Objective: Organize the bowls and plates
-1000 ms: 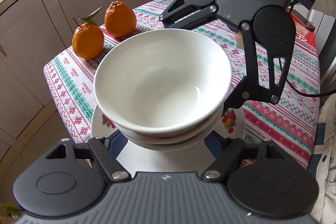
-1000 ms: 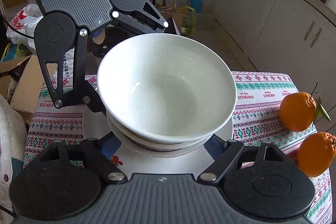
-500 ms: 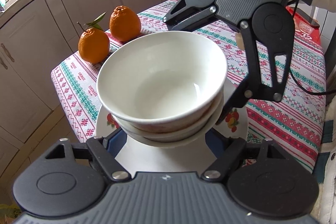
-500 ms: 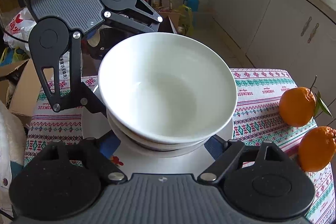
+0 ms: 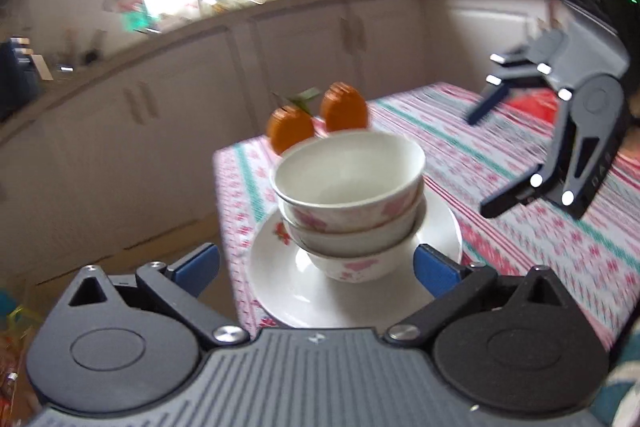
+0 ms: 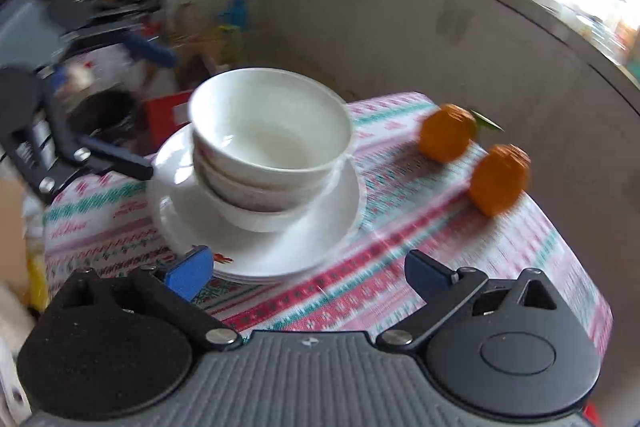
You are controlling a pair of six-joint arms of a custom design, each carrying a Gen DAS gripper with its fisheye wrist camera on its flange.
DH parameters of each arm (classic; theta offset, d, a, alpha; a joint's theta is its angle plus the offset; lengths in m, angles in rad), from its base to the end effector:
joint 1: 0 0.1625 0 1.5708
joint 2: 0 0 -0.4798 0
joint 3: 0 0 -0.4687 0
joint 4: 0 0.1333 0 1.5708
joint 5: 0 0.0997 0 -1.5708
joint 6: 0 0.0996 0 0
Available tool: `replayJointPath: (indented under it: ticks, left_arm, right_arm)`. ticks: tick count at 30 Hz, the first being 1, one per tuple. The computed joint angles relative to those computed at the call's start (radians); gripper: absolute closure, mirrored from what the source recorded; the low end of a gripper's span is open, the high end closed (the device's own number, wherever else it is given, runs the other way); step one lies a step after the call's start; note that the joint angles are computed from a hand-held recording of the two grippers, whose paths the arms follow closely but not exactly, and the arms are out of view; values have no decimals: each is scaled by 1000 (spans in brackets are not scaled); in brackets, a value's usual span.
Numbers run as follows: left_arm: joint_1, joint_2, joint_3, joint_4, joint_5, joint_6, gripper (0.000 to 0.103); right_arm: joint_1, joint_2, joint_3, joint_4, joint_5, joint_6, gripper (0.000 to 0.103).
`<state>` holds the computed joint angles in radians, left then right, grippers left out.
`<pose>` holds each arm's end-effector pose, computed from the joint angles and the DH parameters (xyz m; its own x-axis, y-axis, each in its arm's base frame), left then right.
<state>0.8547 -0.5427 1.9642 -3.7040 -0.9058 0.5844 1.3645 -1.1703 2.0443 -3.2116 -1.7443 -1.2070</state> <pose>-0.2517 -0.5860 -0.0474 -0.4415 0.4924 -0.7500 0.8881 0.3592 -0.2869 -0.0149 -0.6382 0.2434 -0.4722 -0.5452 0.6927 -0.8256 0.5489 -0.1307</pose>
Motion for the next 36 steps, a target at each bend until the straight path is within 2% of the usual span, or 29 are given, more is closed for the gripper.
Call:
replayJointPath:
  ticks: [2,5,7,10,13,17,21,36]
  left_arm:
    - [-42,45,1,-125,88,-30,1]
    - [-88,58,1,-80,181,-160,1]
    - [-107,38,25,-27,190,-274,1]
    - [-134,23,46,-7,214,-412,1]
    - [-165,26,46,7,289,-492,1]
    - [-194,33,71,-48,315,-497,1]
    - [-208,41,75,-45,346,-524,1]
    - [-232,50,87,-44,381,-549,1]
  right_arm:
    - [3,1,38,-115,-18,123,0]
    - [2,-6,96,-257,-41,271,0]
    - [0,-14,141,-341,-41,321,0]
    - [-7,-31,200,-435,-37,351,0]
    - [-7,-49,248,-491,-32,363,0]
    - [-2,-64,292,-576,-22,356,0]
    - [-4,-64,311,-620,-22,335,0]
    - [4,-54,319,-653,-39,339,0]
